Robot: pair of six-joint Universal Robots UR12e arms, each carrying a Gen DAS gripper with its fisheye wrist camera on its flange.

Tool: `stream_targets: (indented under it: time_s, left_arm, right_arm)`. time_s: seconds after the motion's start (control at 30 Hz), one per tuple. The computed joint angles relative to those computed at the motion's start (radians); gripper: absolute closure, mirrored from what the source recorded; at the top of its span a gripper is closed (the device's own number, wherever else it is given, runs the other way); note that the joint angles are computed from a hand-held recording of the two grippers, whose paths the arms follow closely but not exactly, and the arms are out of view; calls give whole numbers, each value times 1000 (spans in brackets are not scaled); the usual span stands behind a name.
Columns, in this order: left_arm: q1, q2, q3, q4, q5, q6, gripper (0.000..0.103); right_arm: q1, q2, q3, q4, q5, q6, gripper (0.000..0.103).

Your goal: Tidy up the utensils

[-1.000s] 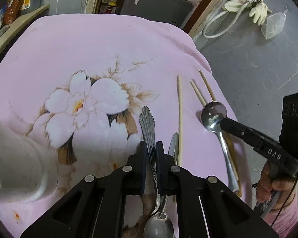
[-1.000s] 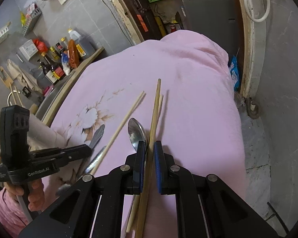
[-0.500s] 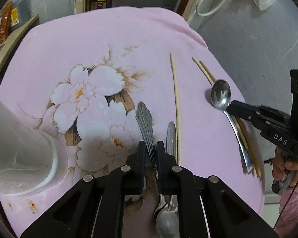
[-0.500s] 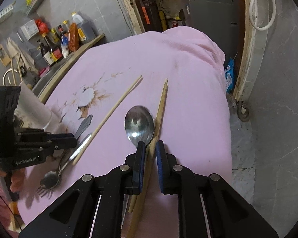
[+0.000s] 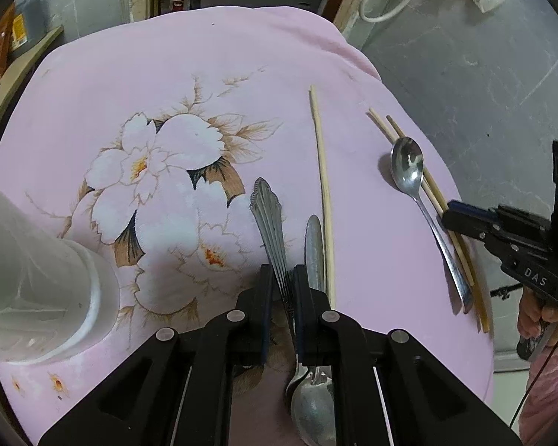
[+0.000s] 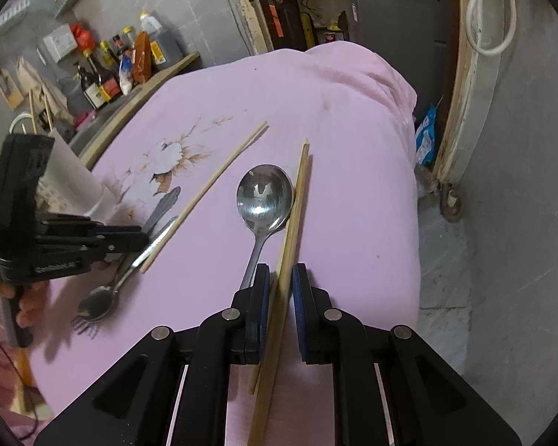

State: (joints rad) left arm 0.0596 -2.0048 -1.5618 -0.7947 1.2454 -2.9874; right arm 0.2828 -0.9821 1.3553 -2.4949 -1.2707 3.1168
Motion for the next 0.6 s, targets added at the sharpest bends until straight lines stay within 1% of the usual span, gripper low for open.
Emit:
stream_targets:
  time_s: [0.13,0.27,0.37,0.43,0.53,0.6]
  left_arm:
    - [2,9,-21,34,0,-40,97]
    - [-1,15,-33,55,13,-57,97]
    - [4,18,-39,51,-2,-71,98]
    - [6,24,-41,36,-12,-59,98]
    - [4,22,-28,-2,-11,5,98]
    - [1,18,-14,-30,0,30,97]
  right_arm:
    - [-5,-9,16,-18,4,13,92]
    - [0,-14,22,-23,-28,-4,92]
    - [8,-11,16,-16,-55,-24,92]
    - [18,-3,3,1,-79,-49,91]
    - [31,10,-14,2,-128,-77,91]
    - [31,20,-34,21,-127,-62,91]
